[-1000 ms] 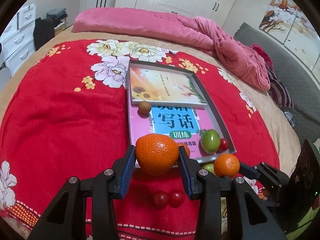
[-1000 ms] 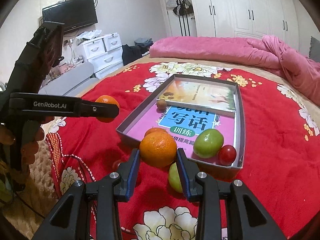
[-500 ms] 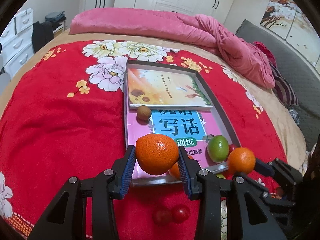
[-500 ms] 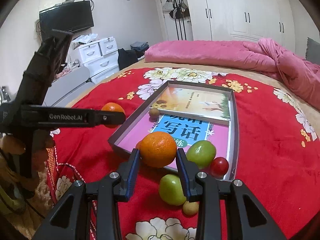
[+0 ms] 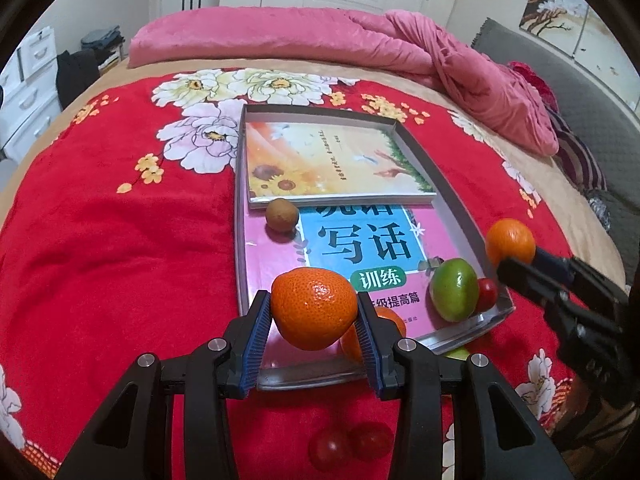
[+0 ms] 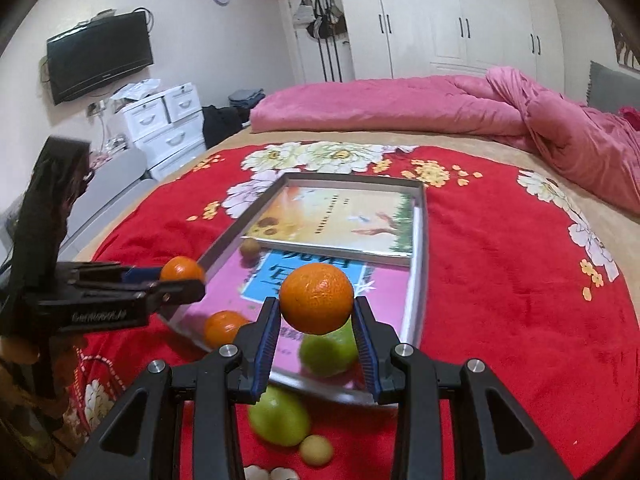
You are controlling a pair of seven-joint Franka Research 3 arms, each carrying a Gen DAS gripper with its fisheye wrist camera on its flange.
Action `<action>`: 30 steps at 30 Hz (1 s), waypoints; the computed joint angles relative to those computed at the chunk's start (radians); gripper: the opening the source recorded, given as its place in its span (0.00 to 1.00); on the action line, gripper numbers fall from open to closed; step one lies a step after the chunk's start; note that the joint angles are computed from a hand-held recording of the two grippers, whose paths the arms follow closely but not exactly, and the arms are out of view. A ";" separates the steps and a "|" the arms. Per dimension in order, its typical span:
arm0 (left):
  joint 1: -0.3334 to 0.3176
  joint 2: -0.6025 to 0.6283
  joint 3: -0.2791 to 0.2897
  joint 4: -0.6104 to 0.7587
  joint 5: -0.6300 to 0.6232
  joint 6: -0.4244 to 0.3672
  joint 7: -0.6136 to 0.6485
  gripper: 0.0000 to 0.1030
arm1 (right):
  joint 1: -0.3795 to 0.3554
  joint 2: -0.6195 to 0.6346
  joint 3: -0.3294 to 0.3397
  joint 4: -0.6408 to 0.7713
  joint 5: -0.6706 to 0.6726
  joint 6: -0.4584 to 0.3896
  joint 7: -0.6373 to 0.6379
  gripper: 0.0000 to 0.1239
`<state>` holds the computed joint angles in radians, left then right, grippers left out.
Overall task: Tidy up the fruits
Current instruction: 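Lift both held oranges and carry them over the tray, then lower the orange onto the pink book and open the right tool while the left tool releases its orange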
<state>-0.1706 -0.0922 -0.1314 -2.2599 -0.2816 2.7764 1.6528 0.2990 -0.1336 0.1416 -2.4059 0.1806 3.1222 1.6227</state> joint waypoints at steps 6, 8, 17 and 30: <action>0.007 0.016 -0.006 0.008 0.030 -0.006 -0.020 0.42 | -0.017 0.031 -0.012 0.032 -0.016 -0.025 0.018 0.30; 0.009 0.021 -0.008 0.010 0.036 -0.009 -0.024 0.42 | -0.013 0.042 -0.022 0.042 -0.006 -0.031 0.011 0.30; 0.015 0.032 -0.015 0.014 0.054 -0.010 -0.033 0.42 | -0.018 0.098 -0.043 0.099 -0.028 -0.051 0.022 0.30; 0.024 0.052 -0.023 0.029 0.078 -0.010 -0.041 0.42 | -0.006 0.166 -0.068 0.174 0.044 -0.130 -0.038 0.30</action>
<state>-0.1463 -0.0403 -0.1546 -2.2309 -0.2037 2.7660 1.6114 0.2933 0.0327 0.0741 -2.2318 0.2243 2.9918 1.5846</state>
